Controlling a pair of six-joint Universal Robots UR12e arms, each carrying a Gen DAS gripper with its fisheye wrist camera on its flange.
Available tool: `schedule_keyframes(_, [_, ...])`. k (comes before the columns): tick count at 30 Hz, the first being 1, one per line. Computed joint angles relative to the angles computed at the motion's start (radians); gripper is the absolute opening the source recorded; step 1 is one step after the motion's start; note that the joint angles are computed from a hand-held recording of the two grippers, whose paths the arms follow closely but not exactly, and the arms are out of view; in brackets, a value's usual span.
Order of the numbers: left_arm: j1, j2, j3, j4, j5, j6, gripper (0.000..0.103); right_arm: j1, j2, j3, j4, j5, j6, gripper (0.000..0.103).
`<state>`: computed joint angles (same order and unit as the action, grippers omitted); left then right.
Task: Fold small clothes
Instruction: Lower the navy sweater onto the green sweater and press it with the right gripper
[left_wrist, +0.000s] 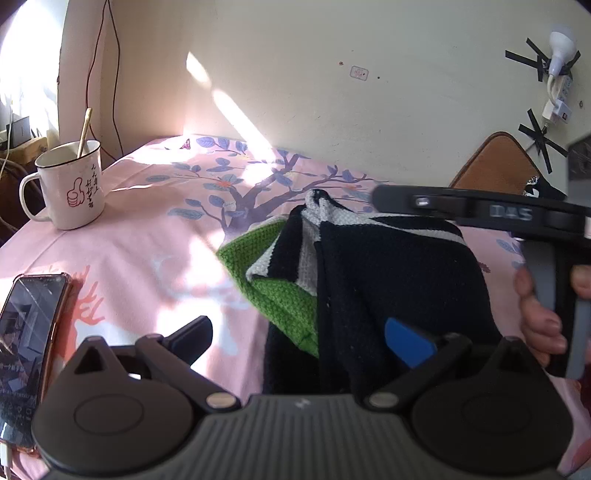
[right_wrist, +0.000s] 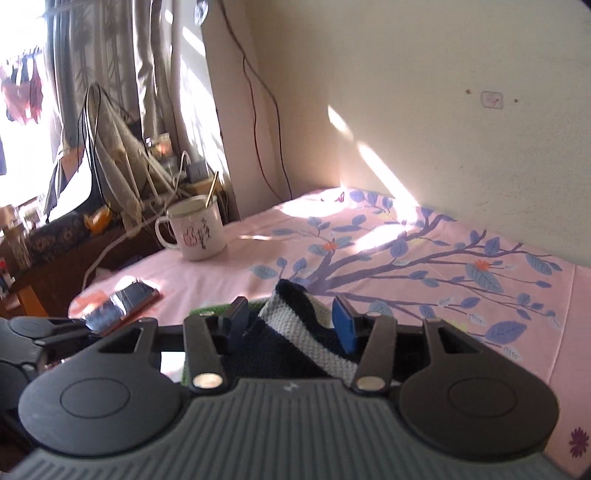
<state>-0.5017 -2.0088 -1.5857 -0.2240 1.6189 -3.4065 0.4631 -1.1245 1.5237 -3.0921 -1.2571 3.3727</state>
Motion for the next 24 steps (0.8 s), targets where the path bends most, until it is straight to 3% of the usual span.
schedule_keyframes(4, [0.017, -0.013, 0.033, -0.065, -0.049, -0.026, 0.103, -0.016, -0.055, 0.11, -0.143, -0.056, 0.107, 0.066])
schedule_keyframes(7, [0.021, -0.029, 0.059, -0.11, -0.074, -0.025, 0.103, -0.031, -0.092, 0.182, -0.179, -0.077, 0.202, 0.075])
schedule_keyframes(9, [0.031, -0.033, 0.062, -0.125, -0.135, -0.044, 0.103, -0.046, -0.109, 0.22, -0.179, -0.046, 0.288, 0.085])
schedule_keyframes(13, [0.051, -0.034, 0.045, -0.101, -0.243, -0.099, 0.103, -0.062, -0.112, 0.244, -0.149, 0.065, 0.408, 0.085])
schedule_keyframes(15, [0.06, -0.032, 0.038, -0.092, -0.29, -0.114, 0.103, -0.059, -0.095, 0.223, -0.117, 0.11, 0.407, 0.087])
schedule_keyframes(17, [0.07, -0.03, 0.028, -0.074, -0.351, -0.133, 0.103, -0.037, -0.086, 0.199, -0.064, 0.058, 0.359, 0.088])
schedule_keyframes(19, [0.068, -0.032, 0.028, -0.067, -0.346, -0.133, 0.103, -0.026, -0.071, 0.175, -0.04, 0.029, 0.339, 0.089])
schedule_keyframes(24, [0.065, -0.032, 0.034, -0.082, -0.339, -0.131, 0.103, -0.037, -0.06, 0.177, -0.05, 0.054, 0.392, 0.089])
